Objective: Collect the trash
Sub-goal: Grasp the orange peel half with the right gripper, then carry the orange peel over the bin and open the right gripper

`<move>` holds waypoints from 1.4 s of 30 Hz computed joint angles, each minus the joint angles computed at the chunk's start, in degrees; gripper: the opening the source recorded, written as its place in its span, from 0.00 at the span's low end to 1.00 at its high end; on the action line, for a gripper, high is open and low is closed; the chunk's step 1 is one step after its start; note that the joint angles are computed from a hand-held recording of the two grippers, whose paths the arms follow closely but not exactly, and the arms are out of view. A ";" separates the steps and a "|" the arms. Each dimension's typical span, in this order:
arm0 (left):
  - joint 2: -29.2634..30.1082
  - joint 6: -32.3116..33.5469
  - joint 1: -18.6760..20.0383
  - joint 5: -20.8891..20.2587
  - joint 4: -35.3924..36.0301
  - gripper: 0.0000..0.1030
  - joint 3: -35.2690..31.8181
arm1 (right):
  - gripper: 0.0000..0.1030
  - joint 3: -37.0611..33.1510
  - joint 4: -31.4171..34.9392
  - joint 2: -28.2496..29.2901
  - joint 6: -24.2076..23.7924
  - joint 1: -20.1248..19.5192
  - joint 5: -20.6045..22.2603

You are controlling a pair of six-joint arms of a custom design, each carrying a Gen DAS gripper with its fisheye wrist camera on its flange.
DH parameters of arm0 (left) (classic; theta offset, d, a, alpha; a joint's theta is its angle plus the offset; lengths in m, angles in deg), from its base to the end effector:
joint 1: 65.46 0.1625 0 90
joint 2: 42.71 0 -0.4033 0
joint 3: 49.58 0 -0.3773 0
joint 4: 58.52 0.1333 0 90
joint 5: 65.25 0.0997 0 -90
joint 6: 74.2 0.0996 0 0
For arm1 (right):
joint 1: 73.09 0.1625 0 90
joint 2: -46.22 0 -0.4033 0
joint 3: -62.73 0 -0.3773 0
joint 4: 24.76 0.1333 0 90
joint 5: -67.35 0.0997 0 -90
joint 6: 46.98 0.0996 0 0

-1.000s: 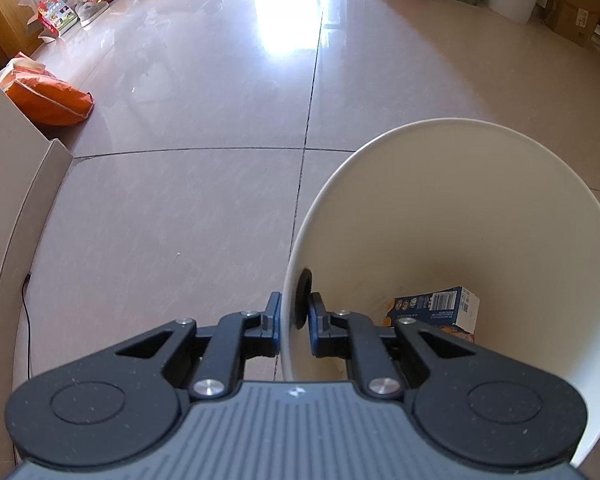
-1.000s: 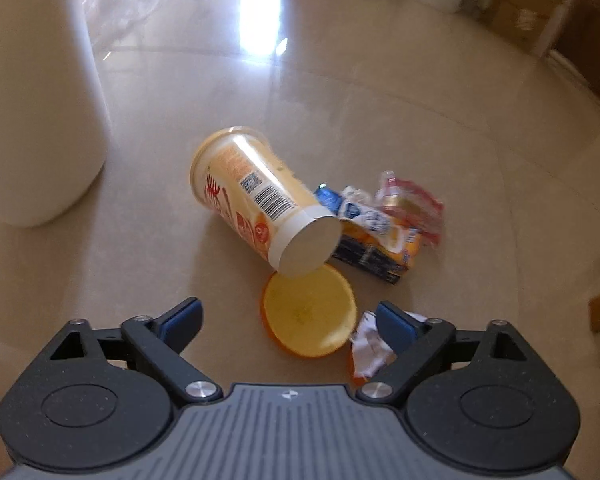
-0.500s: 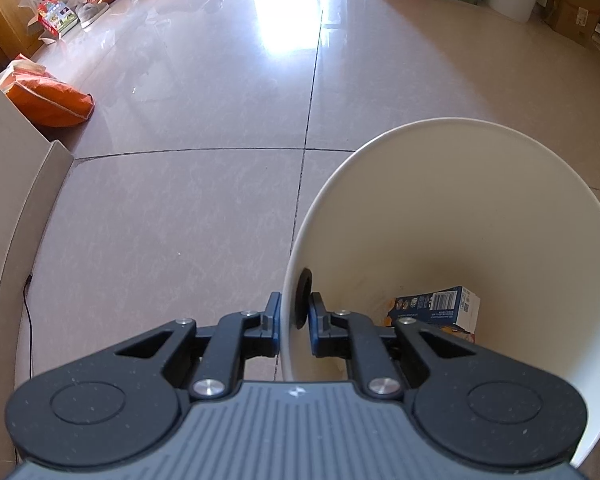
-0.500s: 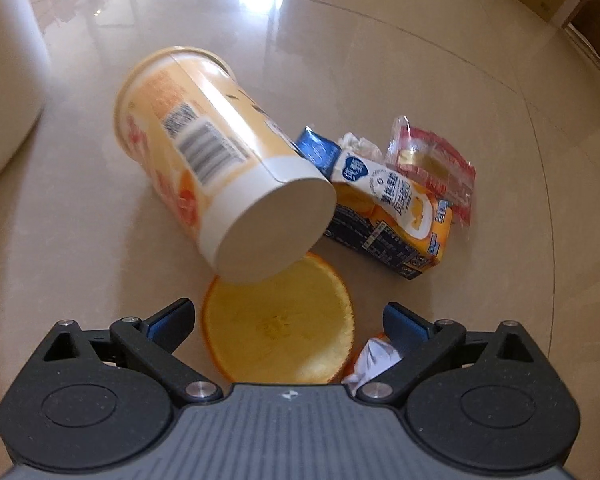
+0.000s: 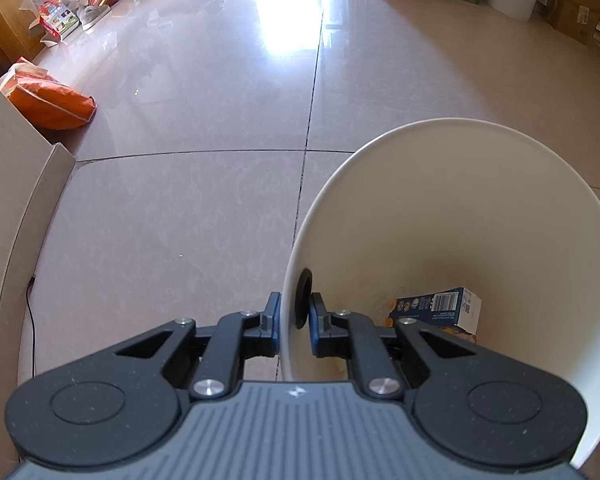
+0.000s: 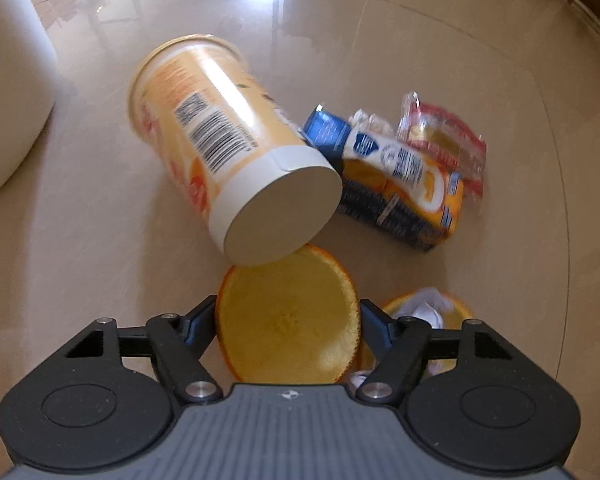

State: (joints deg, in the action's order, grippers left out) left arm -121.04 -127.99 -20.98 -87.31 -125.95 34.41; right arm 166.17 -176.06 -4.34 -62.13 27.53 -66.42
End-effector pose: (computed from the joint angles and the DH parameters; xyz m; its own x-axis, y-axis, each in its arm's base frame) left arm -0.2181 -0.5303 0.4401 -0.4779 -0.1583 -0.8640 0.4114 0.8287 -0.3794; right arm 0.1726 -0.5710 0.1166 -0.6555 -0.2865 0.6988 -0.3663 0.9297 0.0375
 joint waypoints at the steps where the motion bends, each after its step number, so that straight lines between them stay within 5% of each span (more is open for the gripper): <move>1: -0.04 -0.16 0.00 0.04 -0.04 0.12 0.06 | 0.75 0.24 1.32 -0.54 0.91 0.08 0.39; 12: 0.43 -1.44 -0.31 0.95 1.41 0.13 0.13 | 0.75 4.16 13.03 -8.67 8.04 4.41 2.66; 20: 0.14 -4.03 -0.50 0.65 3.37 0.13 -0.17 | 0.75 -3.59 22.58 -10.17 9.09 10.52 8.49; 34: 0.69 -8.41 -0.74 -0.11 6.60 0.13 -1.22 | 0.75 -28.72 25.96 2.35 0.10 19.53 18.53; 42: 0.36 -6.27 -0.56 0.36 4.84 0.13 -0.42 | 0.75 -38.63 26.61 11.89 -2.20 21.06 19.77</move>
State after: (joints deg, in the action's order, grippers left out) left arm -120.68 -134.26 -21.54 -86.95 -121.12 33.99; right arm 127.54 -149.45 7.56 -64.33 48.59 -46.65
